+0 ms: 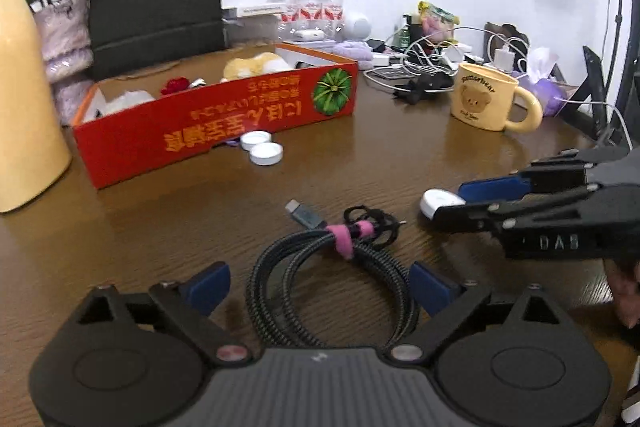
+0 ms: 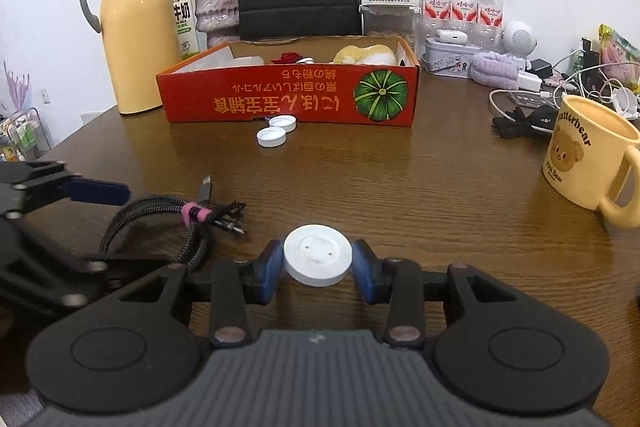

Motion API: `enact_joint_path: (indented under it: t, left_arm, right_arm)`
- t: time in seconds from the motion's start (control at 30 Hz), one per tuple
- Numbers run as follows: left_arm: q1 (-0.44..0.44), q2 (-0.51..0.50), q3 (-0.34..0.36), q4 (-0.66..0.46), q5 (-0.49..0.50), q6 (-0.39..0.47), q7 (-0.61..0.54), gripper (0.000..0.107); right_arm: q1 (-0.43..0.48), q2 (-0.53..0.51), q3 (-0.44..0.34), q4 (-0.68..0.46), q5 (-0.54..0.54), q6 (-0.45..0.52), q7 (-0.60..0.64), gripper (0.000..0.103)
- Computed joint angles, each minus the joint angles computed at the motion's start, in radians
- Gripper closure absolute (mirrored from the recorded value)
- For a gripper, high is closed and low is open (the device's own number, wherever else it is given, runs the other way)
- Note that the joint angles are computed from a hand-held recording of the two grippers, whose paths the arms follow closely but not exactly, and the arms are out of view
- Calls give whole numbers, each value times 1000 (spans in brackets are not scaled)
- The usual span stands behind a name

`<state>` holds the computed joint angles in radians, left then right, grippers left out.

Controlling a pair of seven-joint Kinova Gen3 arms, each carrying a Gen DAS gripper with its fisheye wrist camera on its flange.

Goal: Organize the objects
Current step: 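Carry the braided cable and white puck into the cardboard box and open both grippers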

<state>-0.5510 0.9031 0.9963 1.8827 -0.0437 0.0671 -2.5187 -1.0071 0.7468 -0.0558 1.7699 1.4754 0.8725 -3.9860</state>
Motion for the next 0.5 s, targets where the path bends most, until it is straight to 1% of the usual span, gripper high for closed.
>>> enact_joint_path:
  t: [0.07, 0.13, 0.2, 0.23, 0.37, 0.43, 0.5]
  left_arm:
    - [15, -12, -13, -1, 7, 6, 9, 12]
    - [41, -42, -48, 14, 16, 2, 24, 13]
    - [35, -56, -47, 54, 6, -33, 22, 14]
    - [20, -58, -35, 79, -6, -49, 23, 19]
    - [-18, -77, -8, 133, -16, -82, 99, 22]
    - [-42, -86, 12, 171, -25, -124, 139, 23]
    - [-82, -83, 50, 186, -35, -134, 178, 24]
  right_arm:
    - [2, -4, -1, 6, 12, -9, -5, 64]
    - [3, -8, -6, 16, 31, -17, -16, 64]
    - [3, -13, -14, 24, 41, -18, -23, 64]
    - [2, -18, -19, 33, 52, -21, -32, 64]
    - [-8, -31, -45, 64, 78, -1, -79, 64]
    - [-13, -37, -57, 81, 84, 12, -99, 64]
    - [-18, -45, -66, 95, 91, 29, -121, 65]
